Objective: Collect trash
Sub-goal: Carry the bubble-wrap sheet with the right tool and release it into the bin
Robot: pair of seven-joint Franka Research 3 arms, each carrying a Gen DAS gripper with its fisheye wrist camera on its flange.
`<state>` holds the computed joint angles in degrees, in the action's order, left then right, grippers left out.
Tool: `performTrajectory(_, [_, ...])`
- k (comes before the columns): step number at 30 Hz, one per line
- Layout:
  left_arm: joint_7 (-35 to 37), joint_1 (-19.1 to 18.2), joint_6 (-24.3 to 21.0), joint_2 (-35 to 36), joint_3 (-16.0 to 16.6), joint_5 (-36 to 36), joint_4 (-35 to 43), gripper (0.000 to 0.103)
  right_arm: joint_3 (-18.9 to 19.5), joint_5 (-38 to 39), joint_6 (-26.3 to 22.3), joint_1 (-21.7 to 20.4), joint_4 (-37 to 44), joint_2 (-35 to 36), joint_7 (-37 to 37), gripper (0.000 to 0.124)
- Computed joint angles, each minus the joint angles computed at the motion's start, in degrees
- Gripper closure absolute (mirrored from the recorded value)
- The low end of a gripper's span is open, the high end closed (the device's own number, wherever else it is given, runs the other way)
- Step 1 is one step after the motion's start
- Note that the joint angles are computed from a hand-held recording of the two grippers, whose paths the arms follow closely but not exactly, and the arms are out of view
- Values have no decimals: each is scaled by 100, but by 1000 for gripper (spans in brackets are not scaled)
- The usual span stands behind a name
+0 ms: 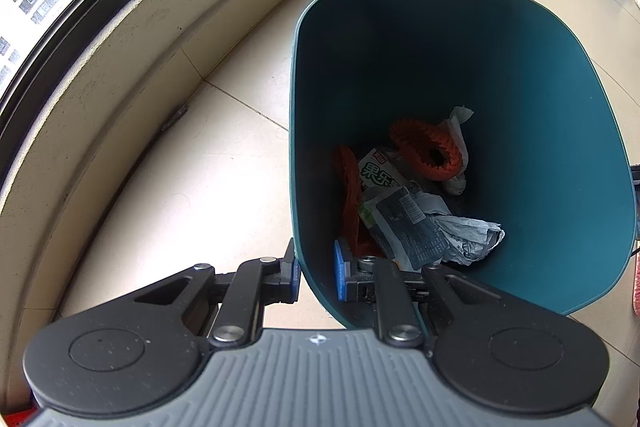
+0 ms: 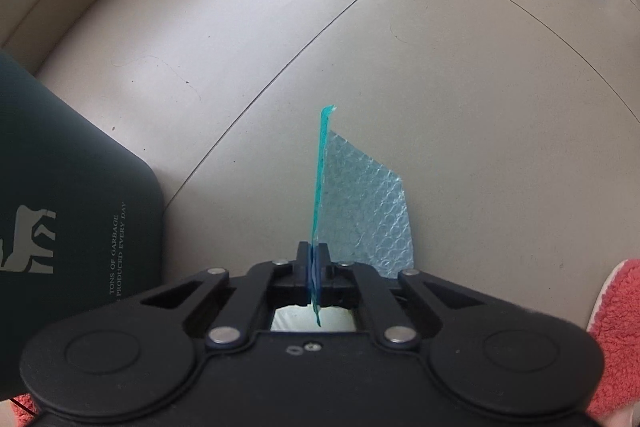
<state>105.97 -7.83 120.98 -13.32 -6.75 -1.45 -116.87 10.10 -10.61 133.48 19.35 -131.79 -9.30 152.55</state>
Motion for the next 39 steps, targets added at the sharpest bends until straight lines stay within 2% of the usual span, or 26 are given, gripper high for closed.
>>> performTrajectory(9, [-61,6,141,-81,33,-71,-90,87,304,209,-908,160,564,-848,-301,123])
performTrajectory(12, [-76,1,206,-125,24,-39,-143,87,445,120,-1349,197,1040,-863,-427,123])
performTrajectory(22, [-32,16,146,-142,87,-193,-113,86,648,-386,-2147,364,2611,-467,-777,123])
performTrajectory(26, [1,26,95,-117,123,-324,-66,87,660,-591,-2175,490,3152,-179,-944,123])
performTrajectory(35, [88,58,53,-128,150,-461,-31,86,417,-867,-1578,978,4178,936,-1231,123])
performTrajectory(39, [117,67,24,-109,158,-512,-4,86,167,-585,-1212,1150,4386,1469,-1316,123])
